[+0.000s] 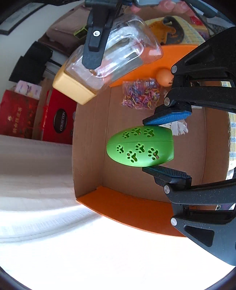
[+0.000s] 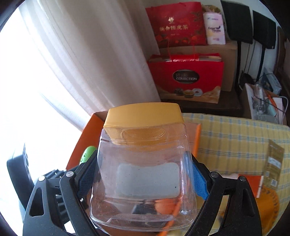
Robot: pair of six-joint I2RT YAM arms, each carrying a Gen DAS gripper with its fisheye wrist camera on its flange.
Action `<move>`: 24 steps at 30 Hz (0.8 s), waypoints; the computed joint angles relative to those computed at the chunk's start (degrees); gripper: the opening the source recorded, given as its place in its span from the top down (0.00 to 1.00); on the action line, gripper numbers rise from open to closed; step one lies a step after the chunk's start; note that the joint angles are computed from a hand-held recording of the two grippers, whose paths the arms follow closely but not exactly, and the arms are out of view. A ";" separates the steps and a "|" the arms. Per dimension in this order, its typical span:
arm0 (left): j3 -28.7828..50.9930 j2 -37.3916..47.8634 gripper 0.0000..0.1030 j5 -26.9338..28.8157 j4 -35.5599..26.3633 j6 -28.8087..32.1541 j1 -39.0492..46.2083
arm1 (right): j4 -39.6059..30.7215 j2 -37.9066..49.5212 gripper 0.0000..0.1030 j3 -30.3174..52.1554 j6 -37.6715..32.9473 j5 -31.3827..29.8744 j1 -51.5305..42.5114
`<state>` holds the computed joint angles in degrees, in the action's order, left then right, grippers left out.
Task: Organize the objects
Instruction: 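Carry the green egg with the left gripper while the right gripper carries the container into the box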
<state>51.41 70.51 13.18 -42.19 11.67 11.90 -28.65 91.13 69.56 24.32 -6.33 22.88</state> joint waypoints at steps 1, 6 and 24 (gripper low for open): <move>-0.43 0.59 0.61 -0.09 0.42 0.44 0.60 | 0.53 1.62 0.12 0.72 0.72 0.06 0.27; -2.59 2.85 0.61 -1.19 2.52 2.19 1.71 | 1.62 9.41 0.12 5.26 4.55 0.68 2.31; -7.33 2.29 0.60 0.14 2.28 7.35 5.72 | 3.59 23.03 0.12 12.36 14.33 1.86 3.61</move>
<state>44.08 72.81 13.32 -39.91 19.02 17.62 -25.05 114.17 81.92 38.65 -4.47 26.50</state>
